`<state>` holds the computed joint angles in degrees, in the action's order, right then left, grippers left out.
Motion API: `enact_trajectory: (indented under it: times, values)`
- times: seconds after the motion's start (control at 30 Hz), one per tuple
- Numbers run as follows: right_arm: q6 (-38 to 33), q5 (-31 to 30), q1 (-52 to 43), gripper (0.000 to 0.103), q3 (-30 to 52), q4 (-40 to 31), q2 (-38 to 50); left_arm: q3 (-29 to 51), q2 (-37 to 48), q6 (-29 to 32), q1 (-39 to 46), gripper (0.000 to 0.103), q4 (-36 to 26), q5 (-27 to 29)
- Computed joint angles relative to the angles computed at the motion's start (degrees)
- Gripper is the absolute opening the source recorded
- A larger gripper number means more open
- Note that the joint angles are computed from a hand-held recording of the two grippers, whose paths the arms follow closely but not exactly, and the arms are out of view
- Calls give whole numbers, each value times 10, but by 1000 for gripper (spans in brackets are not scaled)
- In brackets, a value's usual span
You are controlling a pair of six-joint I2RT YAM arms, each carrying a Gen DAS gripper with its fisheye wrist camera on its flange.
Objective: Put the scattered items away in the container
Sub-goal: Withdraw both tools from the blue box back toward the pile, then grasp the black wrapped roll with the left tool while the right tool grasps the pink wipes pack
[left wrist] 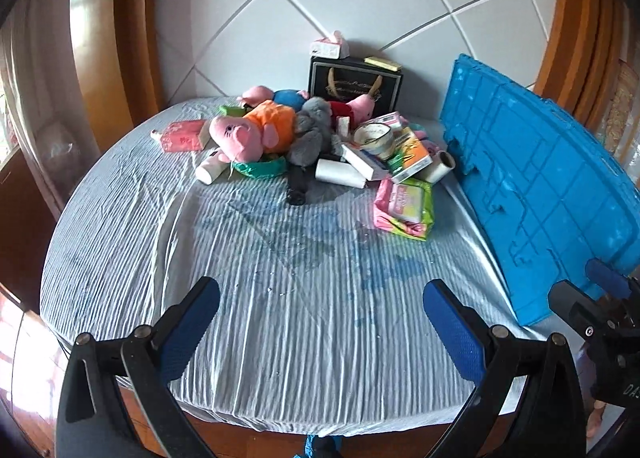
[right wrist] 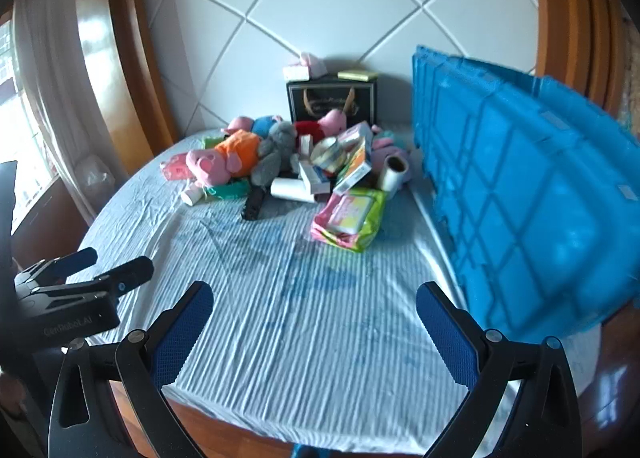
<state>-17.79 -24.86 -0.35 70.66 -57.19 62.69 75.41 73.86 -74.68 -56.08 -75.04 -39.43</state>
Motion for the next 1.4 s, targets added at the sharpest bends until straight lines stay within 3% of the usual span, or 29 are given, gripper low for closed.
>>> enact_trajectory:
  times: [0.13,0.23,0.63,0.87,1.17,1.23,1.27,1.4]
  values:
    - [34,30,46,103,20,68,114,-52,4,133,150,103,106,89]
    - [47,46,64,103,55,101,199,-62,35,194,228,103,139,120]
    - [85,111,112,103,194,119,441,-102,134,330,443,103,273,231]
    - [136,154,124,103,260,134,528,34,316,438,481,103,348,254]
    - [220,217,144,103,393,107,652,268,541,509,498,103,310,279]
    - [227,227,153,103,420,102,676,286,567,513,501,103,306,301]
    - [227,241,159,103,430,101,686,265,560,507,503,103,335,305]
    - [227,285,175,103,441,118,706,234,547,504,499,103,376,291]
